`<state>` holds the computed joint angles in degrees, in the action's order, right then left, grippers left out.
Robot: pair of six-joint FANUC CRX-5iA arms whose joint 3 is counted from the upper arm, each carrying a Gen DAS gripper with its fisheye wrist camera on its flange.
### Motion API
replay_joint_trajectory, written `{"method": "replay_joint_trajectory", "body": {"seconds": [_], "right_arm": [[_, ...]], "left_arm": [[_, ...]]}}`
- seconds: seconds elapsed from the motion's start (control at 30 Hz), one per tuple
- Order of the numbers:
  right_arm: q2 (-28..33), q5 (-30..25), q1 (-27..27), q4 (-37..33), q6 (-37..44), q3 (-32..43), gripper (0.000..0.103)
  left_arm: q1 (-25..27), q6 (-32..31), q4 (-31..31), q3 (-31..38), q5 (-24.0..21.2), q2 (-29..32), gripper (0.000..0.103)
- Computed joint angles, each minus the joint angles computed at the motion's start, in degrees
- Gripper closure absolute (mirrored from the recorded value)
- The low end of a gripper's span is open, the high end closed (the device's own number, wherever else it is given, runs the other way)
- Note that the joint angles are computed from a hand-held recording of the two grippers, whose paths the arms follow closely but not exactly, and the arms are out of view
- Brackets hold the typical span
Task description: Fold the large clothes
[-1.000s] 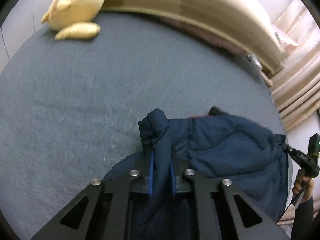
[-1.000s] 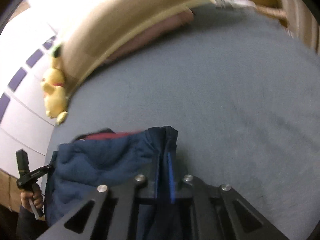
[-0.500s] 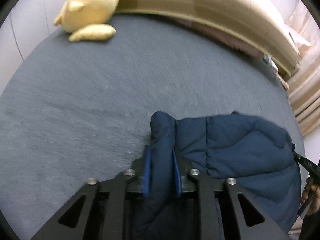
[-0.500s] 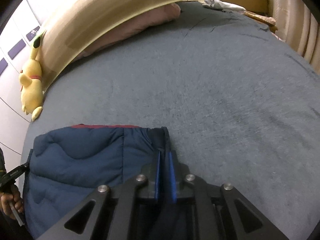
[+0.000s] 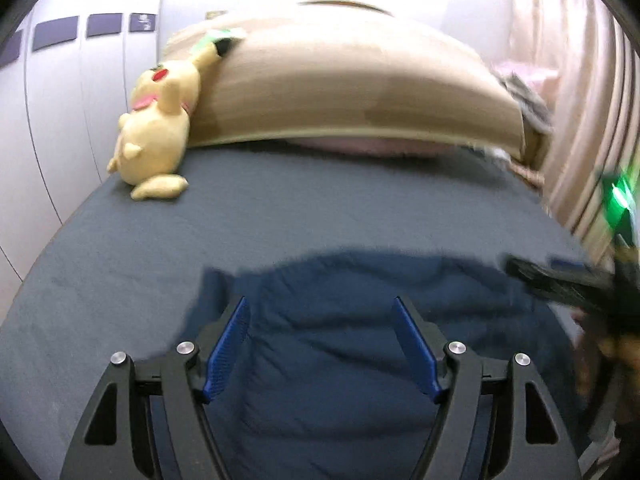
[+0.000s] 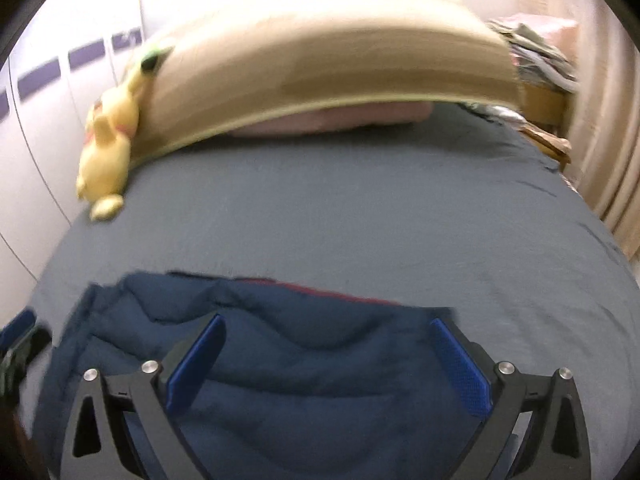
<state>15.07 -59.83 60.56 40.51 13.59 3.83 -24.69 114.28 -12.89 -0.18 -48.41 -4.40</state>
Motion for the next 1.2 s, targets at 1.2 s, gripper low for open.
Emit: {"method": "replay_joint_trajectory", "body": {"seconds": [1.2], "right_arm": [[-10.4,-9.2,23.6,9.3,-31.6,-22.8,0.000]], "left_arm": [[-3.8,9.2,-7.4,-10.0,-10.9,-9.1,0.027]]}}
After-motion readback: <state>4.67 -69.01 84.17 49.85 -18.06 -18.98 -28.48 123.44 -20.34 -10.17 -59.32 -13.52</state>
